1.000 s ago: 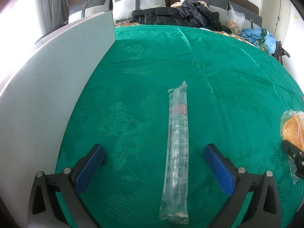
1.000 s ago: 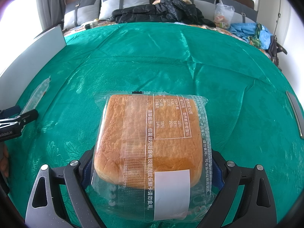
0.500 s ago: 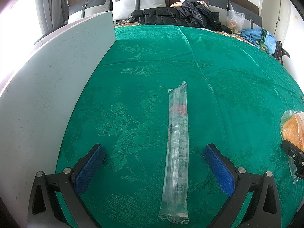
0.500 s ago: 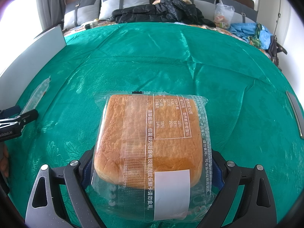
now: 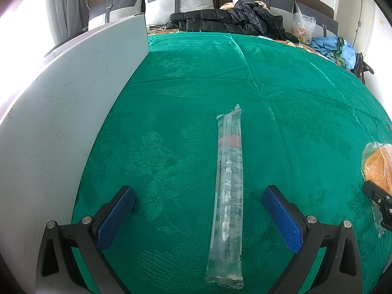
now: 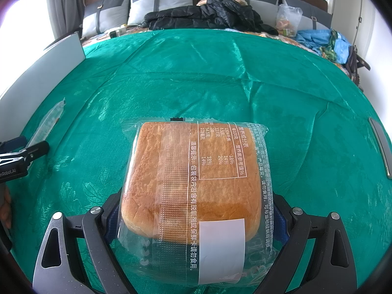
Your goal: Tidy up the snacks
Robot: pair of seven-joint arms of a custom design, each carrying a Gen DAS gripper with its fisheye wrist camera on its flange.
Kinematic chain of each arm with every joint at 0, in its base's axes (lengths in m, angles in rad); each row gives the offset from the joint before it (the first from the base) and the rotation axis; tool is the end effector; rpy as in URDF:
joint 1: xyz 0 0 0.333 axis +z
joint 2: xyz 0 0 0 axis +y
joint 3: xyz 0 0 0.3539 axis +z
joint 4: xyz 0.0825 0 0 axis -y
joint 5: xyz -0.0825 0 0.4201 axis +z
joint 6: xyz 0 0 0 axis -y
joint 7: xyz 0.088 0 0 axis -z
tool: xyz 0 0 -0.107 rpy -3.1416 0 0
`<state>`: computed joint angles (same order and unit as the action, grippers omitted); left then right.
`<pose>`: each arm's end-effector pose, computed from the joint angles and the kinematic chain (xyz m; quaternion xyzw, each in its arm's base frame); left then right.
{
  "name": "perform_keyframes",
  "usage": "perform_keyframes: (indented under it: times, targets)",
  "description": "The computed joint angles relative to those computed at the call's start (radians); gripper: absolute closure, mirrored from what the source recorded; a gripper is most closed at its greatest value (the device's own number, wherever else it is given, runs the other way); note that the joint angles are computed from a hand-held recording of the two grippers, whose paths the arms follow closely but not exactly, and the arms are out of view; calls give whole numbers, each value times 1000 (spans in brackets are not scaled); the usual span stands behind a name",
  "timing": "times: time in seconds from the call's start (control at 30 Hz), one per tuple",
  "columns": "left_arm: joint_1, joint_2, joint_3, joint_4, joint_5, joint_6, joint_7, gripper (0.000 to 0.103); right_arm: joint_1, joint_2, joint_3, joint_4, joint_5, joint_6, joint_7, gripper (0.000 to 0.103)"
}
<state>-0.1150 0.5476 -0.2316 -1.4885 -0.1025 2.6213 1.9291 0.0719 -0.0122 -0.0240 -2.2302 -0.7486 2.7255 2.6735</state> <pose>0.7642 -0.2312 0.4452 -0.4602 0.8334 -0.2695 0.1451 0.5841 0.0533 0.4417 -0.5070 0.7981 -0.2706 0.1812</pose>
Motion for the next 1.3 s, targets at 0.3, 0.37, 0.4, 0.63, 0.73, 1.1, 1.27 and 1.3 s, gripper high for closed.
perform_keyframes:
  times: [0.3, 0.37, 0.4, 0.63, 0.73, 1.1, 1.27, 1.3]
  targets:
    - [2, 12, -2, 35, 6, -62, 16, 0, 0, 0, -1, 0, 0, 1, 0, 8]
    - [-6, 36, 6, 108, 17, -179, 13, 1, 0, 0, 0, 0, 0, 0, 0, 8]
    - [1, 41, 0, 127, 2, -210, 15, 5, 0, 0, -1, 0, 0, 1, -1, 8]
    - [-22, 49, 12, 174, 8, -297, 17, 27, 0, 0, -1, 0, 0, 1, 0, 8]
    - [-12, 3, -9, 93, 5, -230, 92, 87, 0, -1, -1, -1, 0, 2, 0, 8]
    - [87, -101, -52, 13, -255, -355, 166, 86, -9, 26, -16, 153, 692, -257, -615, 29]
    - [146, -153, -50, 53, -424, -429, 214, 86, 3, 17, -4, 231, 763, -259, -645, 29]
    - [155, -150, -40, 87, -442, -439, 212, 86, 9, 26, 2, 266, 790, -250, -665, 29]
